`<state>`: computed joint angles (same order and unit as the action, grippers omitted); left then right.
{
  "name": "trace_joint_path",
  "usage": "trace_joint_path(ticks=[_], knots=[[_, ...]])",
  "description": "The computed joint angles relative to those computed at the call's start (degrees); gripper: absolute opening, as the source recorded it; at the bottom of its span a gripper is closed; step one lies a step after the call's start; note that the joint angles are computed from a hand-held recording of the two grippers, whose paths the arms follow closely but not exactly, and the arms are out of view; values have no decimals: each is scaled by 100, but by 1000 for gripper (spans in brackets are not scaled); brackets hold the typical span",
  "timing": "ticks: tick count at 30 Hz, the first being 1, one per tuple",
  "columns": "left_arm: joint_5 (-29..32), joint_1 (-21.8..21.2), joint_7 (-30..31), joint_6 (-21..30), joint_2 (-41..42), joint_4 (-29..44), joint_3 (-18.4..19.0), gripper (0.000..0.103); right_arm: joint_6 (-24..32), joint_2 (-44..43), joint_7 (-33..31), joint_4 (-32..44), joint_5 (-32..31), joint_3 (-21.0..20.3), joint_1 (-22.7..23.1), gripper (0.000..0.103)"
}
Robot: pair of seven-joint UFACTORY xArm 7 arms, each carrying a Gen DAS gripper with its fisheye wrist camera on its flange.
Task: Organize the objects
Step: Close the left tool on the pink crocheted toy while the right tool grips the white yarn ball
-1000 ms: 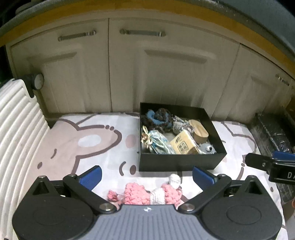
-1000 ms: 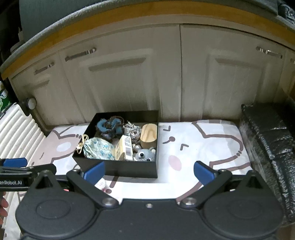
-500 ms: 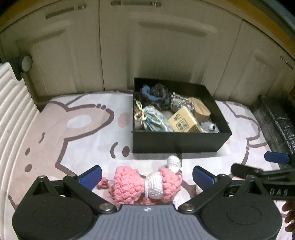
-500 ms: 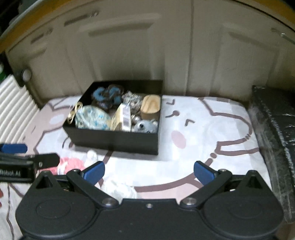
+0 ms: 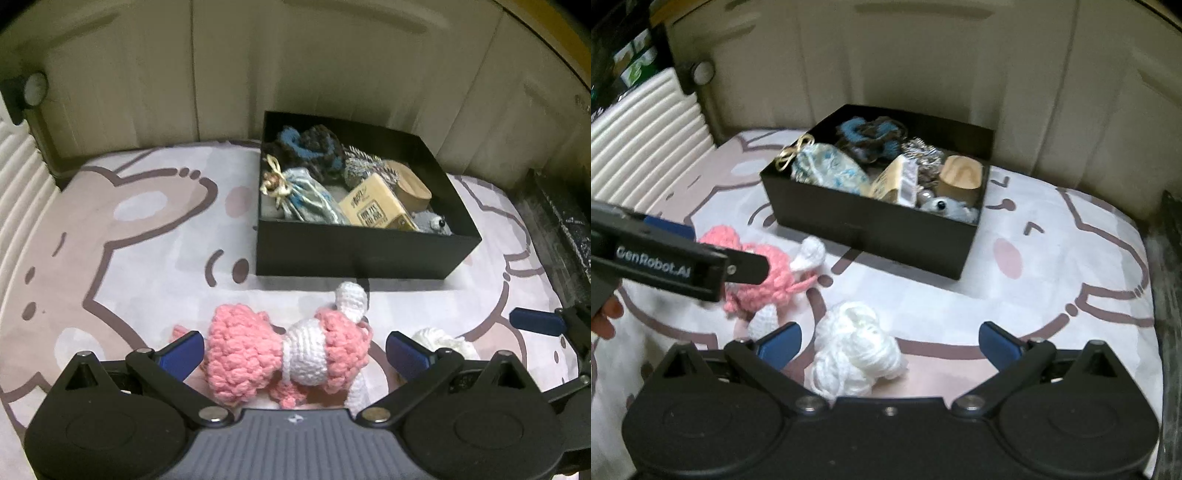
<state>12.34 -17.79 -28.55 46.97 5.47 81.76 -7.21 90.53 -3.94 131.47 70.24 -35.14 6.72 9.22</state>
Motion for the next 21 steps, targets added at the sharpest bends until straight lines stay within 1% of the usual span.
trace_joint_path(ticks=[1,2,5,9,15,17,21], knots=[[0,-6,15,26,31,20,-5,103,-64,2,-84,-18,47,-28,-18,100],[64,-24,2,57,61,39,-5,103,-140,-13,-120,-61,58,-42,-29,95],[175,-60,54,133,140,81,-1,103,-463,-101,-219,-244,16,-64,-75,92],[117,-76,86,250,255,164,17,103,-653,-62,-459,-262,16,-85,-141,88],[19,-86,-40,236,363,217,53,103,-925,-87,-652,-338,119,-141,-242,69],[2,-93,-14,282,412,269,53,103,-996,-97,-703,-370,201,-158,-276,61],[30,-116,-29,317,450,306,70,103,-1205,-205,-568,-523,204,-143,-332,54]])
